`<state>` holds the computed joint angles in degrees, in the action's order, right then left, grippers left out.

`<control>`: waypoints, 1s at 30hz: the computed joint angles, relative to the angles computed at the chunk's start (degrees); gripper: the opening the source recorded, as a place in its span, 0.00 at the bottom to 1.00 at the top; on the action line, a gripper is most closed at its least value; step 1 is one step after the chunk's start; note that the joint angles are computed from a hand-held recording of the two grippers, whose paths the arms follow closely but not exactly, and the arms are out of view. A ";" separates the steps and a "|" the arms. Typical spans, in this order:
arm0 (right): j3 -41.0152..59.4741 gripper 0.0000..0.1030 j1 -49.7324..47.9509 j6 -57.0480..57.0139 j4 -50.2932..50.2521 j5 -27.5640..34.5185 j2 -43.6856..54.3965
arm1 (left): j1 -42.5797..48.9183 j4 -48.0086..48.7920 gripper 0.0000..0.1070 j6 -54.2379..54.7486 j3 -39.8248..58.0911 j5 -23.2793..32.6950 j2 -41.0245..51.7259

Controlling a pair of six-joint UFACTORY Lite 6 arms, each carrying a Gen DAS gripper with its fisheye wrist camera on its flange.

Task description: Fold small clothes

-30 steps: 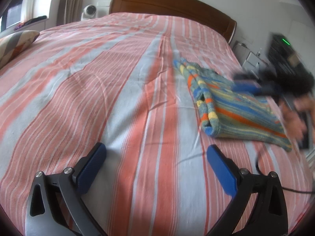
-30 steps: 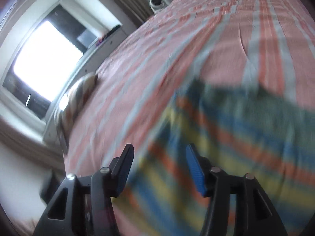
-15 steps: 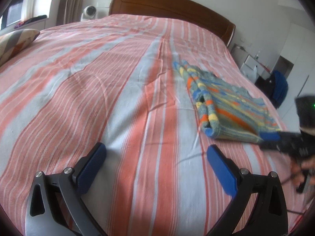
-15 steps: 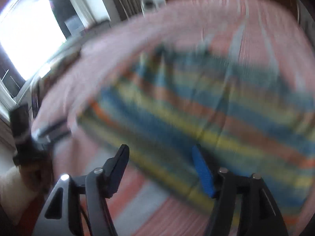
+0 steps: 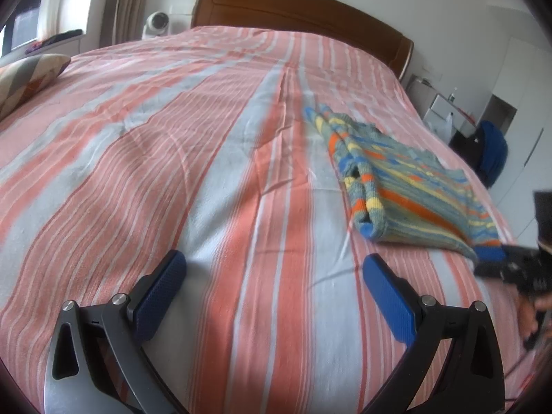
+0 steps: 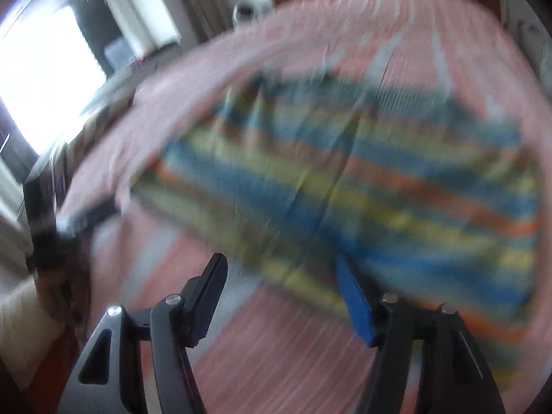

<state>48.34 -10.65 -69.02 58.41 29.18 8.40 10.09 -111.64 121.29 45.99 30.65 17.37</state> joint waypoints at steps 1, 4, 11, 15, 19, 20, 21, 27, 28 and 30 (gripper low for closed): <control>-3.73 0.64 0.75 -2.93 1.71 -0.67 -3.45 | -0.04 -0.22 0.95 0.19 -0.02 0.02 0.04; -5.39 0.61 -0.62 0.63 -2.40 6.45 -7.03 | -0.02 -0.03 0.95 0.01 -0.01 0.00 0.01; 0.72 0.62 -8.41 1.53 -0.04 6.61 -9.53 | -0.12 0.05 0.95 -0.08 0.02 -0.24 -0.05; 4.61 0.62 -11.76 6.32 -5.36 2.42 -0.69 | -2.03 -0.62 0.95 0.10 -0.45 -4.36 -1.63; -3.71 0.57 -20.19 3.41 -8.33 6.44 -5.82 | -8.06 -2.48 0.91 1.79 -4.70 -15.87 -10.87; -6.16 0.57 -23.19 3.58 -10.47 8.79 -9.64 | -9.06 -2.22 0.91 1.71 -6.15 -16.09 -13.54; -8.52 0.57 -27.91 3.28 -12.36 12.58 -13.74 | -11.67 -0.10 0.91 -0.78 -8.11 -16.53 -18.40; -11.22 0.58 -53.06 -11.78 -11.03 26.44 -22.39 | -38.95 29.26 0.91 -35.64 -0.29 -24.72 -20.88; -10.58 0.58 -54.78 -13.04 -10.06 27.27 -22.06 | -43.17 34.10 0.91 -41.64 2.41 -25.78 -18.27; -7.19 0.58 -57.44 -14.64 -7.52 28.05 -18.34 | -51.40 45.05 0.91 -53.63 10.68 -26.75 -9.39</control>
